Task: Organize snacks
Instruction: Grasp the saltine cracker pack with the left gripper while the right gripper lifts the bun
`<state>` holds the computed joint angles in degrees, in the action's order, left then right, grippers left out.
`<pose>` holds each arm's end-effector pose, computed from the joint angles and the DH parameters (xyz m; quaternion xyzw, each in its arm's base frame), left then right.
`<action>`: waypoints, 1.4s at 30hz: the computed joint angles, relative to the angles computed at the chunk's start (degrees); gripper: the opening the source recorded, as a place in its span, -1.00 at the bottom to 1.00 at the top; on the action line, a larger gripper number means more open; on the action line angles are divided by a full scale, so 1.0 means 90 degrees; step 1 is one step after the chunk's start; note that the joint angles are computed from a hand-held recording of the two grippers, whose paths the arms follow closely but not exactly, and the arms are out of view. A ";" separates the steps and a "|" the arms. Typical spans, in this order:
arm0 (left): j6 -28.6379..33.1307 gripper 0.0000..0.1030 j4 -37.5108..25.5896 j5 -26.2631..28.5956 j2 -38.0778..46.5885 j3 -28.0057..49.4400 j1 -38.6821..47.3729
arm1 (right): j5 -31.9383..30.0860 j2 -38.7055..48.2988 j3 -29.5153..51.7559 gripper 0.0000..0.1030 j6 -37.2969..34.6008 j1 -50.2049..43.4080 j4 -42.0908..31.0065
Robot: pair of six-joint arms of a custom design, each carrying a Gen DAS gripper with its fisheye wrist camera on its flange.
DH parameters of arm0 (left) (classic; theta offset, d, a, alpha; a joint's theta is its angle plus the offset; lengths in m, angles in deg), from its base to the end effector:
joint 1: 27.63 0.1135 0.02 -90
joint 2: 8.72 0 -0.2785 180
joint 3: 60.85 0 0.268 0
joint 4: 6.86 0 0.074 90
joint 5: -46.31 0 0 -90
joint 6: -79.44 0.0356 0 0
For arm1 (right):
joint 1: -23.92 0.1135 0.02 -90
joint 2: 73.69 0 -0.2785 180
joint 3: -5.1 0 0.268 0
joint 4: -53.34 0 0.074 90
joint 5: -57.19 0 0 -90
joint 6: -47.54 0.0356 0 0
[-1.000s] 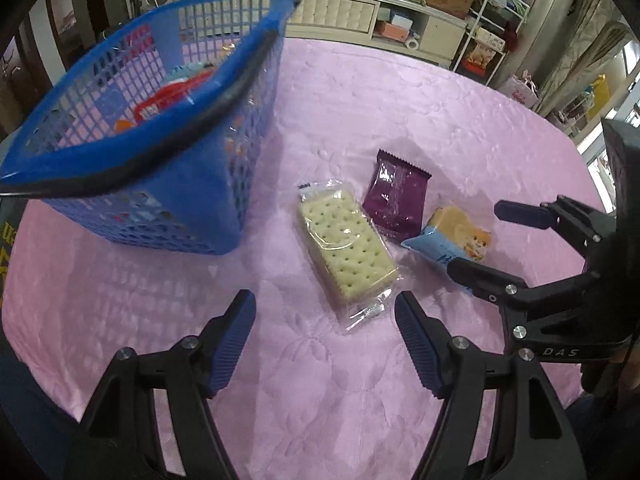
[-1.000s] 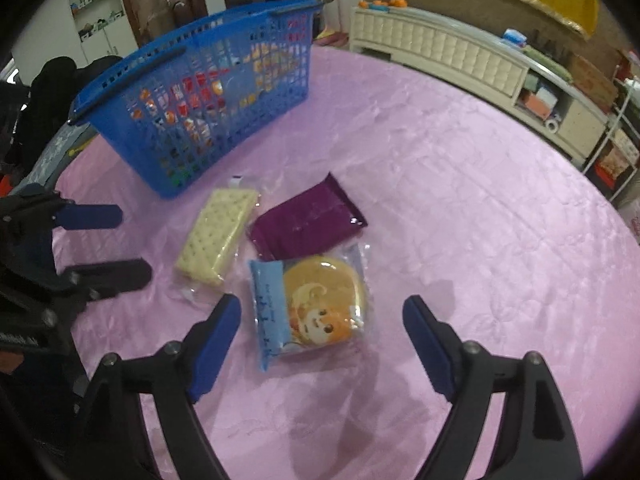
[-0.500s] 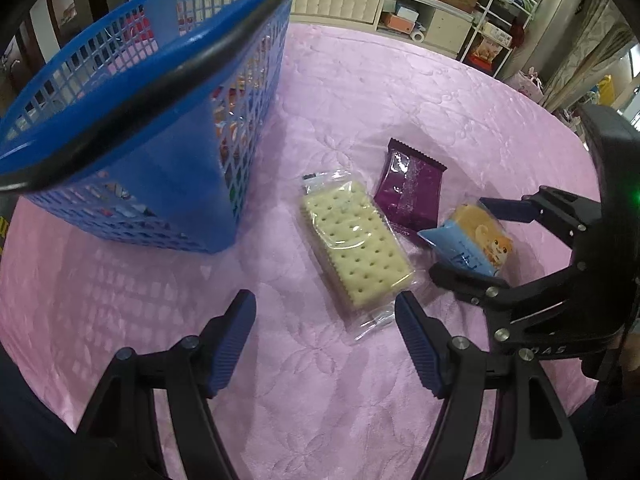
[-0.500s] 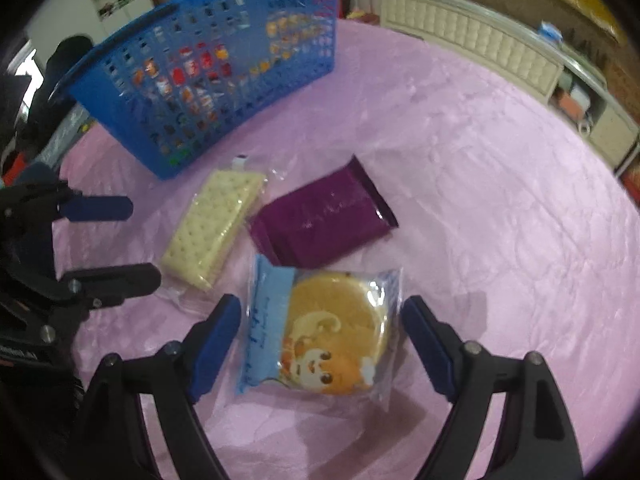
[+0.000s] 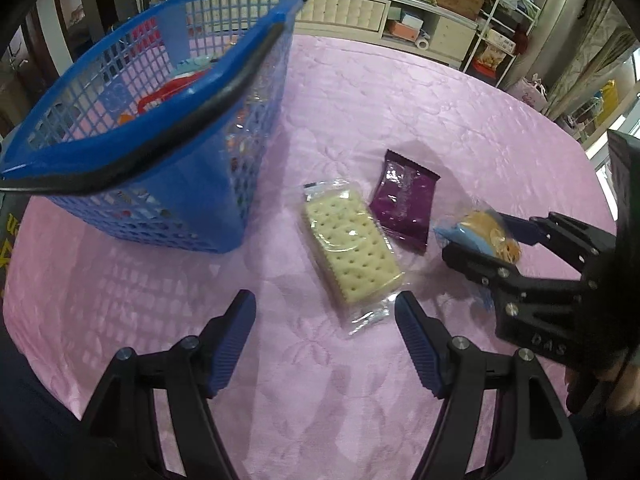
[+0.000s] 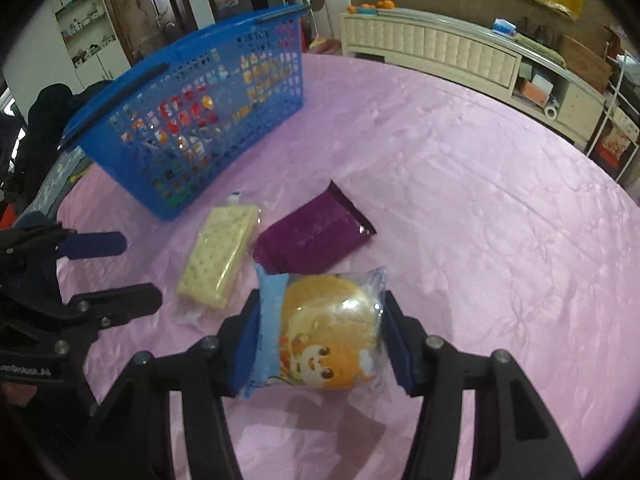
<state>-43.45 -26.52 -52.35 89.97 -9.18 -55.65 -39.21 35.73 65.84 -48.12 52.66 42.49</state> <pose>0.2568 -0.1306 0.0925 -0.0567 0.9750 -0.0384 0.2112 0.3006 0.1694 0.0806 -0.2989 0.9159 0.1053 0.2463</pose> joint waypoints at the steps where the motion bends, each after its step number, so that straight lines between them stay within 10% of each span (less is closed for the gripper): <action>1: 0.0002 0.36 -0.0003 -0.0001 0.0117 0.0110 -0.0016 | -0.0016 -0.0038 -0.0059 0.17 0.0023 -0.0015 0.0034; 27: -0.0439 0.35 -0.0677 -0.0070 0.1933 0.1911 -0.0037 | -0.0265 0.0213 0.0237 0.18 0.0372 -0.0431 -0.0064; 31: -0.0395 0.03 -0.0921 -0.0277 0.2062 0.2167 -0.0140 | -0.0241 0.0418 0.0392 0.18 0.0400 -0.0458 -0.0175; 42: -0.0069 -0.11 -0.0158 0.0159 0.1347 0.1080 -0.0060 | -0.0041 0.0237 0.0378 0.18 0.0591 -0.0130 -0.0367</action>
<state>-44.07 -27.95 -50.92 102.10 0.54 -56.19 -39.58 37.86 69.24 -42.80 51.50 39.19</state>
